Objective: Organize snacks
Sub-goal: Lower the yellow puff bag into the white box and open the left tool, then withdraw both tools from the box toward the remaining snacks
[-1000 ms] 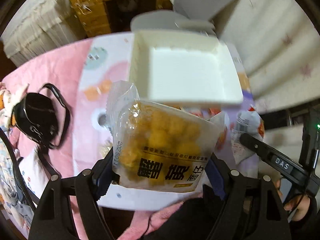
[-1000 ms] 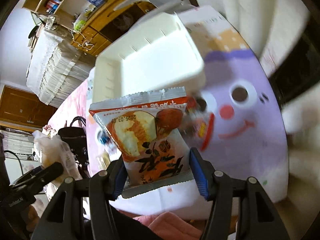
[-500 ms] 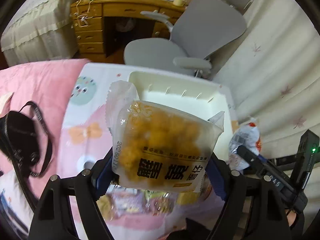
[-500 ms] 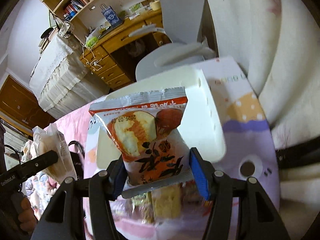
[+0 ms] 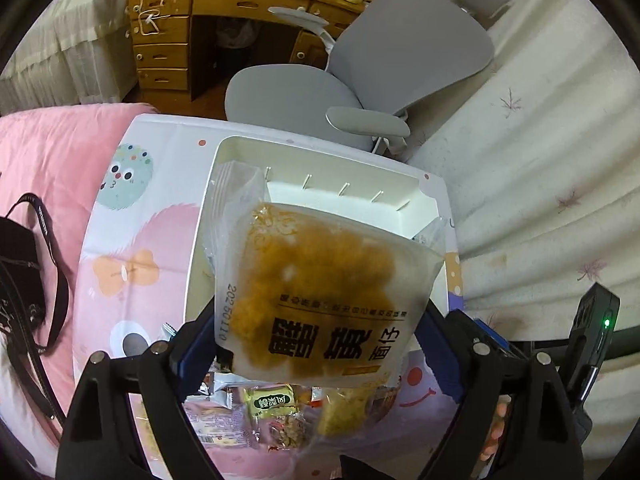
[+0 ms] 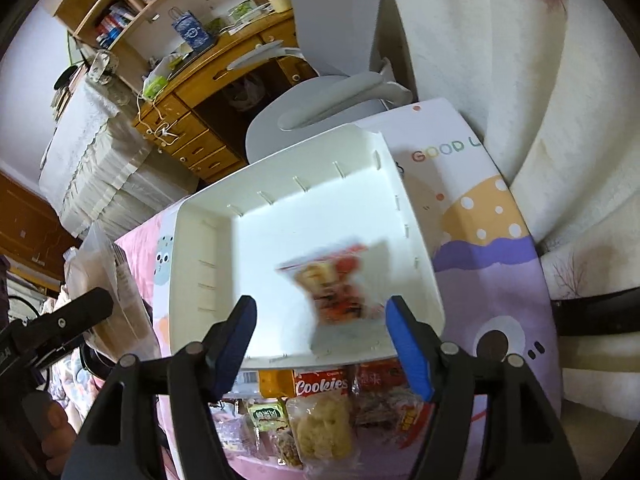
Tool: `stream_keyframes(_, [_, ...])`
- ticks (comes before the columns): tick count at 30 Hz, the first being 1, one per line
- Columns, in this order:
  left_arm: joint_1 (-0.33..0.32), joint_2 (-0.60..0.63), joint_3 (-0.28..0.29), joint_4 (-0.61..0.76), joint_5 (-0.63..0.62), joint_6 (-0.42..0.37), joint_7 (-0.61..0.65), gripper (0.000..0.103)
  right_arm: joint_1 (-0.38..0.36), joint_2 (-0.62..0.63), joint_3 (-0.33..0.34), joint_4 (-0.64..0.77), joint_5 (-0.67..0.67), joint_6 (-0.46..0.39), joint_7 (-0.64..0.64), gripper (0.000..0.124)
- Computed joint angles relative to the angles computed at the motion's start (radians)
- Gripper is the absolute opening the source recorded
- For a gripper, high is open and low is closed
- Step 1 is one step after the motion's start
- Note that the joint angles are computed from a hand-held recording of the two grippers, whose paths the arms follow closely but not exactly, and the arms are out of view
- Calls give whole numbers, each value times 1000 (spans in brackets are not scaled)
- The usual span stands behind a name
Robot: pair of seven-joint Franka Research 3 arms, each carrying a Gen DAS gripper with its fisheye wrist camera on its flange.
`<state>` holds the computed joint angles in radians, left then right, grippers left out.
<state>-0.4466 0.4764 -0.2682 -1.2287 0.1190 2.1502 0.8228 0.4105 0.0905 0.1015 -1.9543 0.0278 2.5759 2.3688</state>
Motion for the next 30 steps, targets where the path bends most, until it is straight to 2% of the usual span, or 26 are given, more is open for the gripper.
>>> stream_keyframes(4, [-4,-27,7,-31,15,9,-24,96,-2,-25,2,-32,9,11,4,78])
stream_keyframes(7, [3,-90,10,-123,43,115,-41,96,-4,-51,6,-63,6,28,14,80])
stream_keyframes(13, [2,-180,3,-224,89,200,-95,96,-11,-120,24,-135,-10,57,36,84])
stream_keyframes(20, [7,-345,-27,-446,80,322,-174,96,-12,-239,63,-259,19,97,24,84])
stream_keyframes(30, [-19,-617,-85,-780,86,343,-362,96,22,-444,124,-483,127,120,-19,83])
